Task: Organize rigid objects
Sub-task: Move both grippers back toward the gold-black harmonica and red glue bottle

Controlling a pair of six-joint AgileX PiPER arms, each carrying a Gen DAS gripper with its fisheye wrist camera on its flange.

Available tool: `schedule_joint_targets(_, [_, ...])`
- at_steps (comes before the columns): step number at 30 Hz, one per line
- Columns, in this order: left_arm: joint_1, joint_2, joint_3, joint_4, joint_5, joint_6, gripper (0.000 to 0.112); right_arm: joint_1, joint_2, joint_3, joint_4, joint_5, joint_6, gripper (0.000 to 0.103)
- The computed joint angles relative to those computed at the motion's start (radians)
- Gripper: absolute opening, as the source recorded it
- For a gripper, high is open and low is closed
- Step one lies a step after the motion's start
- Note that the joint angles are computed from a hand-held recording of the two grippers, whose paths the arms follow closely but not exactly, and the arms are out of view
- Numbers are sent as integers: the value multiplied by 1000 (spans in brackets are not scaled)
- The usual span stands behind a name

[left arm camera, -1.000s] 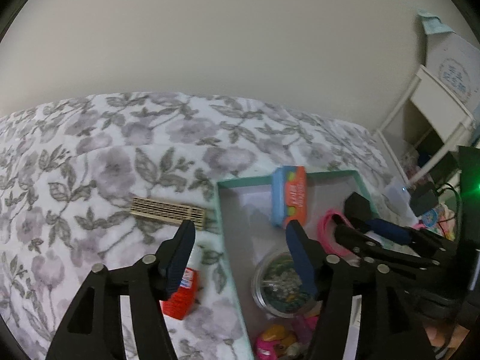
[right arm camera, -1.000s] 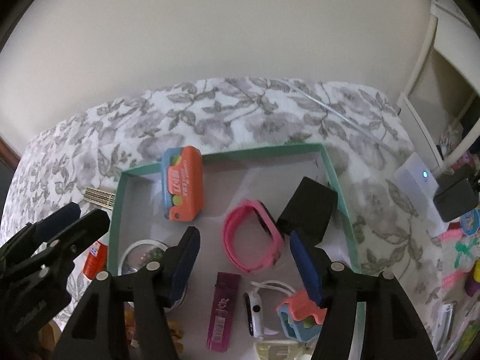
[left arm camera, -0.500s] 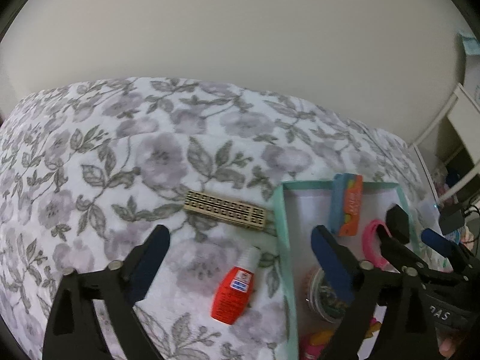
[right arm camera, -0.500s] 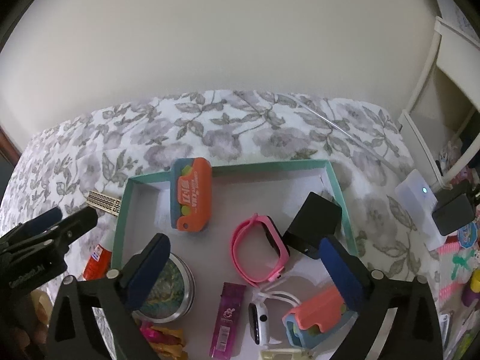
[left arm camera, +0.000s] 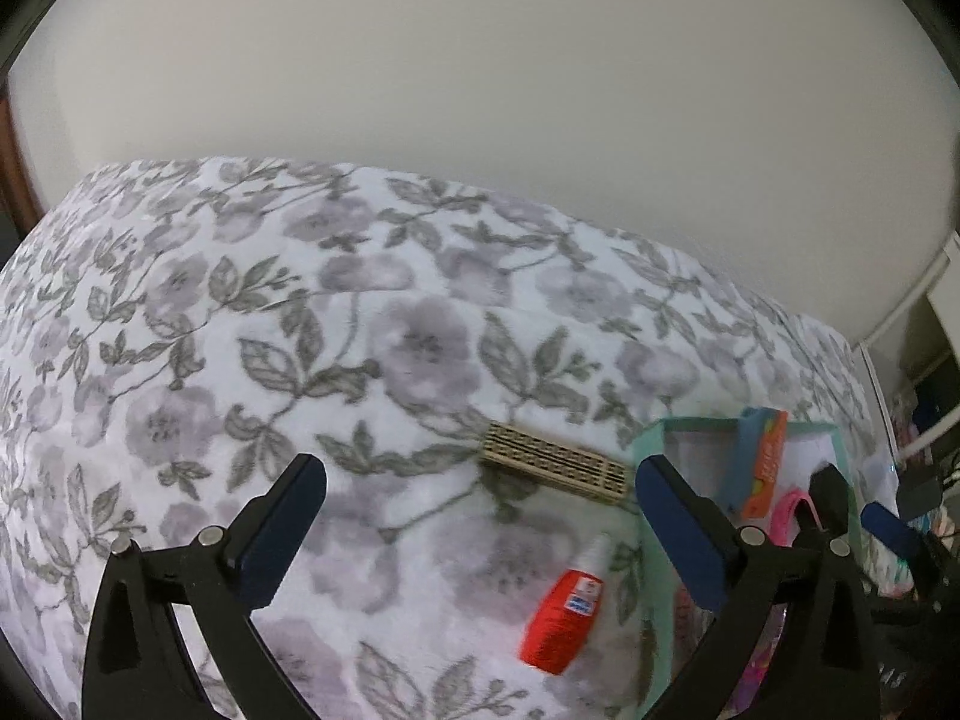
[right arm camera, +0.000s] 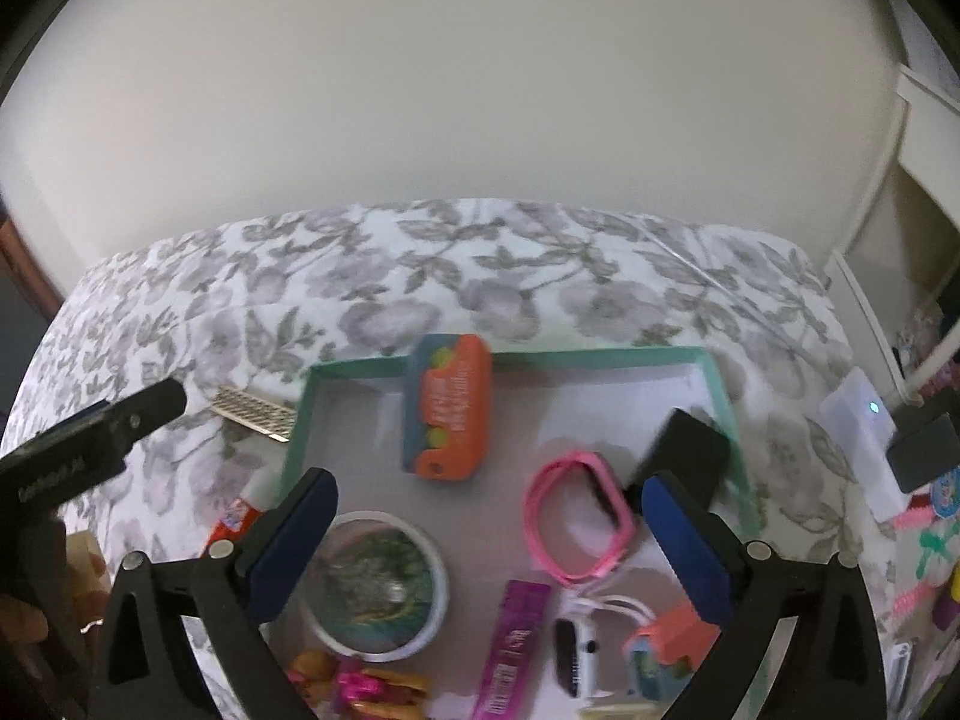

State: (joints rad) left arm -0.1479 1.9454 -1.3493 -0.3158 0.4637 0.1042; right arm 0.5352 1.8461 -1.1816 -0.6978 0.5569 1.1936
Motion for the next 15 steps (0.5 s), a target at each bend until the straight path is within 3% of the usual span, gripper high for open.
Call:
schedule_joint_targets(7, [26,35,-34,113,31,-38,103,59,62,-87,25,18,-55,103])
schedule_joint_targets(12, [18,73,-61,58,71,42,103,67,87,-112,48,28,-77,103])
schedule_joint_targets(15, [-4,78,-60,36,53,77,103,53,81,-98,47,20,-63,103])
